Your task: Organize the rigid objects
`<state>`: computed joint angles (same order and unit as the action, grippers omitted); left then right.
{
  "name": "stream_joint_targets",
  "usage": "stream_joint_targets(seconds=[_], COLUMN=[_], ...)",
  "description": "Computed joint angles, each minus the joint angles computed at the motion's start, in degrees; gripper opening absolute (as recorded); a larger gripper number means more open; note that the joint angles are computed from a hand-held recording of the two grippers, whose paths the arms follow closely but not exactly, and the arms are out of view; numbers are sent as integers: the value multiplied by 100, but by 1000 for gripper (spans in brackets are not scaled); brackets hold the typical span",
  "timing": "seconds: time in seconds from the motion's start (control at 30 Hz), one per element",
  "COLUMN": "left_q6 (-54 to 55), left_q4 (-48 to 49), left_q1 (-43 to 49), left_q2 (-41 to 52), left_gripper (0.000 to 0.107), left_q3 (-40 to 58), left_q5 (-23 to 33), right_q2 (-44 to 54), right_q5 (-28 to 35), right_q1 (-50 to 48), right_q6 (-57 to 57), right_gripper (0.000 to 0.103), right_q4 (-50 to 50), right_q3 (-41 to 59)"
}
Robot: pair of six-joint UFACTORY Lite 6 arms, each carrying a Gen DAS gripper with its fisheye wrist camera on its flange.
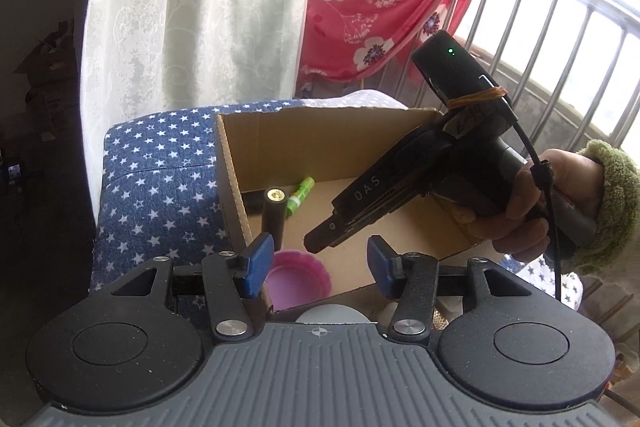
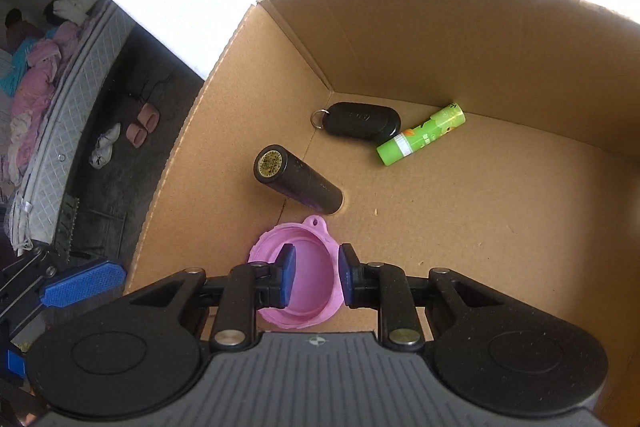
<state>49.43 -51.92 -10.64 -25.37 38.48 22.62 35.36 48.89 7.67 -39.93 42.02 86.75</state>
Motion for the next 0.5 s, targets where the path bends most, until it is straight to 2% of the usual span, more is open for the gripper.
stream_joint_targets(seconds=[0.17,0.37,0.43,0.5], left_q6=[16,-422,-725,-1132], left_q4=[-148,173,354,629], left_q1=[109,239,215,134], left_q2=[-942,-2416,-2852,-3282], left_gripper=[52,54,54,54], left_q3=[-449,-1183,-1461,-1776], left_q5=[267,724,839,988], right_q2=[-1172,-3515,-4439,-5234], right_q5=[258,838,1136,1483], right_q1=[-667,-1896,-2466,-3053], right_q6=[-685,-1929,-2467,-3003], right_gripper=[25,28,41,47], right_q4=[644,1389,1647,1860], right_q3=[-1050,-2874,-3590,-4257])
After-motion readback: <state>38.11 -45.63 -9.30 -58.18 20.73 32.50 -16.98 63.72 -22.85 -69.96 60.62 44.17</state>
